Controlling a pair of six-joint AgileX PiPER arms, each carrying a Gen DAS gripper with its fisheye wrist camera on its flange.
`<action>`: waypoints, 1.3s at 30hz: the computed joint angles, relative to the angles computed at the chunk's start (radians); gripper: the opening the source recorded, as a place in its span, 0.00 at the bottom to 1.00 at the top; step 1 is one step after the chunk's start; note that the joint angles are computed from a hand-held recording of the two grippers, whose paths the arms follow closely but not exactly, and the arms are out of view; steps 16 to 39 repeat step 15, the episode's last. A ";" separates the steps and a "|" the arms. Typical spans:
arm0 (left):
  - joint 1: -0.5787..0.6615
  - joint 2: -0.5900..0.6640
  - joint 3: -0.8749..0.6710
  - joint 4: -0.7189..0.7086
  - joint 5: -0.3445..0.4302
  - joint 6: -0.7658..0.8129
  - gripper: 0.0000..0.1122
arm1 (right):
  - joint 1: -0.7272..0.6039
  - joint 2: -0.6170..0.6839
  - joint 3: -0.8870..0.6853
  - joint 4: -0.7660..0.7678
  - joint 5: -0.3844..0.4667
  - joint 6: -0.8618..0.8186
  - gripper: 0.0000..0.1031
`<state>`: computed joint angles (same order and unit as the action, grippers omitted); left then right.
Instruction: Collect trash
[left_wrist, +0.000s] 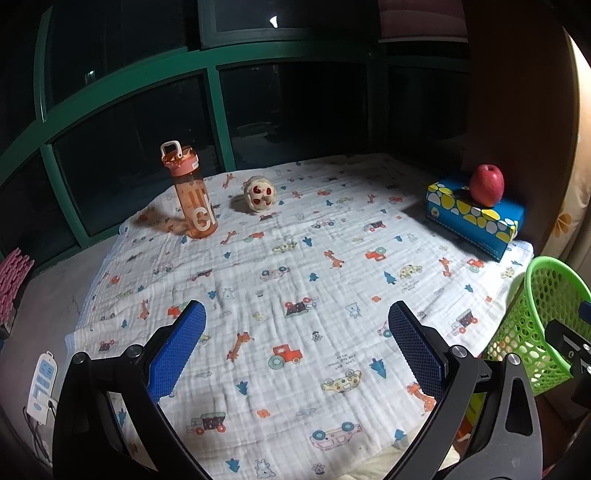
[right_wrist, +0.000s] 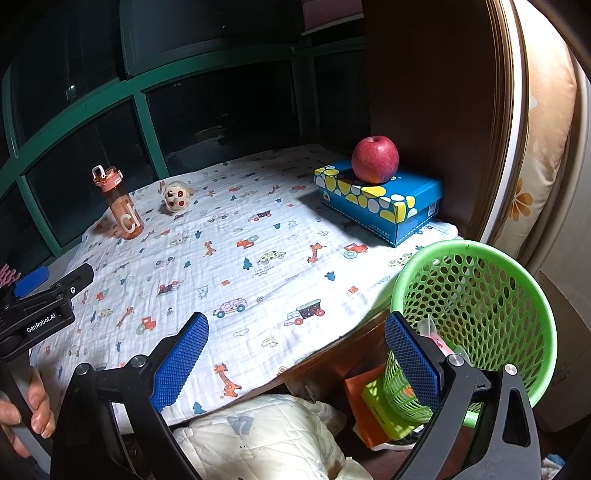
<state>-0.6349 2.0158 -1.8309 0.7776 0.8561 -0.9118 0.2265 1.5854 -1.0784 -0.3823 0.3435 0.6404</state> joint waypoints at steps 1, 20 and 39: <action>-0.002 0.000 0.002 0.014 0.002 -0.011 0.87 | -0.001 0.000 0.001 0.007 -0.003 -0.007 0.90; 0.006 0.022 -0.038 -0.028 0.029 0.023 0.87 | -0.018 0.012 -0.009 0.082 -0.004 -0.092 0.90; 0.006 0.022 -0.038 -0.028 0.029 0.023 0.87 | -0.018 0.012 -0.009 0.082 -0.004 -0.092 0.90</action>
